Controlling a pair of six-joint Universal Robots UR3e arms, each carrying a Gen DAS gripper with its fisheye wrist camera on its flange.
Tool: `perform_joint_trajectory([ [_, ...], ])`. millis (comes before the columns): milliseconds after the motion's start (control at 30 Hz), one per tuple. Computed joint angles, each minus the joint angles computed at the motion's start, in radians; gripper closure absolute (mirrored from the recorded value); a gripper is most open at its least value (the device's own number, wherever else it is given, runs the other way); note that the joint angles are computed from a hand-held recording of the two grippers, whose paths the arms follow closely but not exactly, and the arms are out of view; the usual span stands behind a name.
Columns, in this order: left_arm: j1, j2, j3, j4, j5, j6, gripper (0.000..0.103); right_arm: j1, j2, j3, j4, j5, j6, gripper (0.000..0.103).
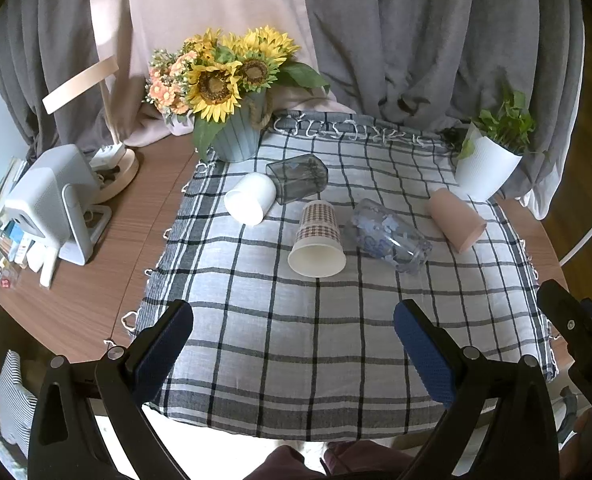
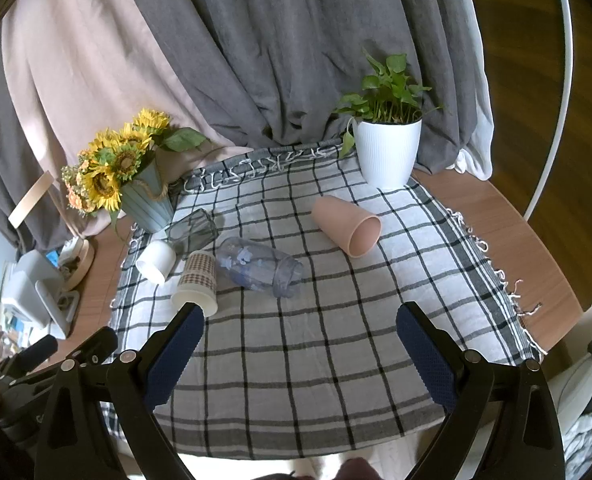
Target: Flip cup upside down
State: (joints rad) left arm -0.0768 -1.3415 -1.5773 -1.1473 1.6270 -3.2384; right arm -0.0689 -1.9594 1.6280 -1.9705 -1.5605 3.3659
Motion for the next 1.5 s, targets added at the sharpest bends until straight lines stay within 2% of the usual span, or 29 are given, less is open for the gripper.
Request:
perform_joint_trajectory([
  [167, -0.004, 0.001, -0.003, 0.001, 0.002, -0.006, 0.001, -0.039, -0.023, 0.007, 0.017, 0.025, -0.029, 0.006],
  [233, -0.007, 0.0, 0.0, -0.001, 0.004, -0.01, 0.001, 0.007, 0.008, 0.001, -0.006, -0.005, 0.005, 0.006],
  [1500, 0.004, 0.006, -0.01, 0.01, -0.006, -0.01, 0.001, 0.015, 0.038, -0.016, -0.015, -0.011, 0.009, 0.006],
])
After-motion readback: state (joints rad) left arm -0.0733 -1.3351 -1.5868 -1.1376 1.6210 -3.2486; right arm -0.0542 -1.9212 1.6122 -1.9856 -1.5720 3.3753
